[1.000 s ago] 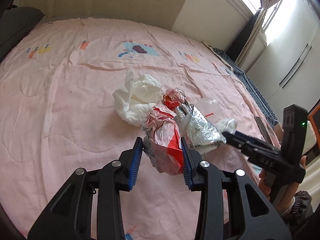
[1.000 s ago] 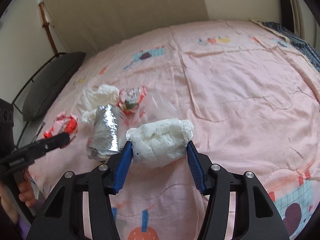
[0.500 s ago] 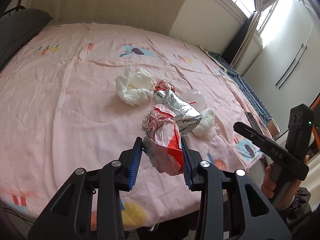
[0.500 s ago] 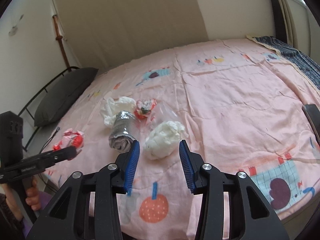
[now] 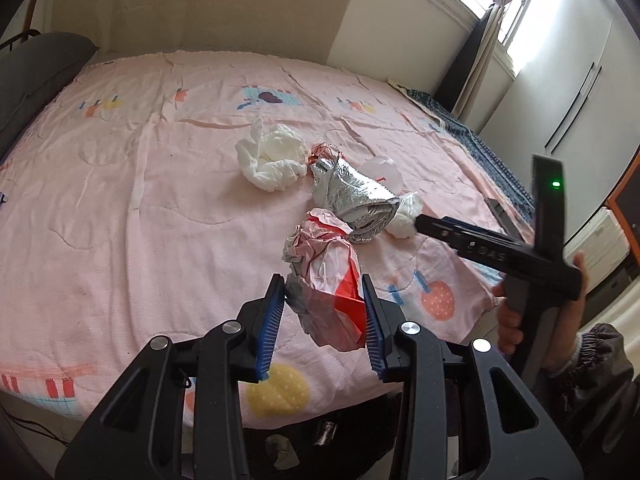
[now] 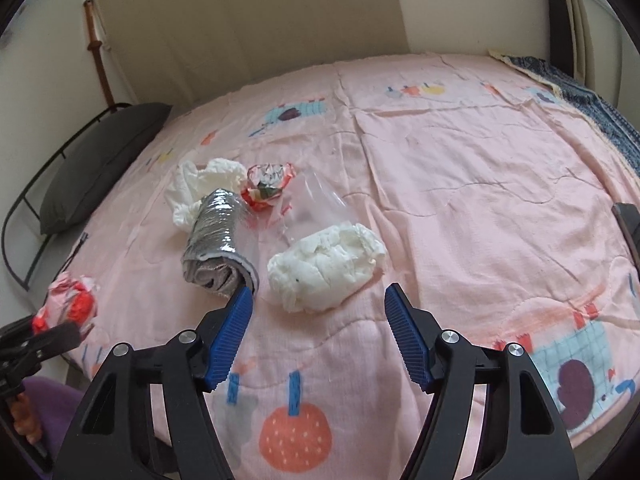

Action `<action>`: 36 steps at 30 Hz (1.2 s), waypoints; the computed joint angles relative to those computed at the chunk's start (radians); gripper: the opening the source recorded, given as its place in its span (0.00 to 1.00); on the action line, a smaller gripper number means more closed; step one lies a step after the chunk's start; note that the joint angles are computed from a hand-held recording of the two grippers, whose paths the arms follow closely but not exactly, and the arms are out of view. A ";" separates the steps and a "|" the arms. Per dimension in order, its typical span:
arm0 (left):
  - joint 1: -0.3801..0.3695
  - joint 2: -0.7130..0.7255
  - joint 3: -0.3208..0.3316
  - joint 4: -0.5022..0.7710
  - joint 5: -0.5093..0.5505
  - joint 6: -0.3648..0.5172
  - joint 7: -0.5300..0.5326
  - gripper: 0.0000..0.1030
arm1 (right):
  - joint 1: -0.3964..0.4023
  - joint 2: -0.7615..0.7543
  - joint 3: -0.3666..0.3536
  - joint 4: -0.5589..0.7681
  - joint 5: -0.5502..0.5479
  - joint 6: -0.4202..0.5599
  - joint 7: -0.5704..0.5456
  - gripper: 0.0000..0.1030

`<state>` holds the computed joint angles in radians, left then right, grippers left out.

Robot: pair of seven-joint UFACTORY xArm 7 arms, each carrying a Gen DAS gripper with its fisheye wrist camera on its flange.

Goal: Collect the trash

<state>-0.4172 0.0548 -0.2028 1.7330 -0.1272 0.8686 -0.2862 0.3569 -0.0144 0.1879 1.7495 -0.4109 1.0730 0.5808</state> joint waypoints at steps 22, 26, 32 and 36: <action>0.008 0.018 0.002 0.023 -0.048 -0.006 0.046 0.37 | 0.042 0.007 -0.017 0.003 -0.016 -0.022 -0.046 0.45; 0.004 -0.005 0.000 0.000 -0.041 0.003 0.037 0.37 | 0.028 -0.073 0.010 -0.074 0.019 -0.057 -0.041 0.45; -0.008 -0.039 -0.010 -0.041 -0.023 0.030 0.031 0.37 | 0.013 -0.169 0.060 -0.174 0.101 -0.064 -0.030 0.45; -0.021 -0.065 -0.020 -0.076 -0.015 0.055 0.037 0.37 | 0.015 -0.220 0.090 -0.231 0.145 -0.061 -0.022 0.46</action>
<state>-0.4384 -0.0098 -0.2231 1.6574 -0.1422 0.9239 -0.2495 0.3724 -0.2345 0.2775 1.5190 -0.2654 1.0116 0.5585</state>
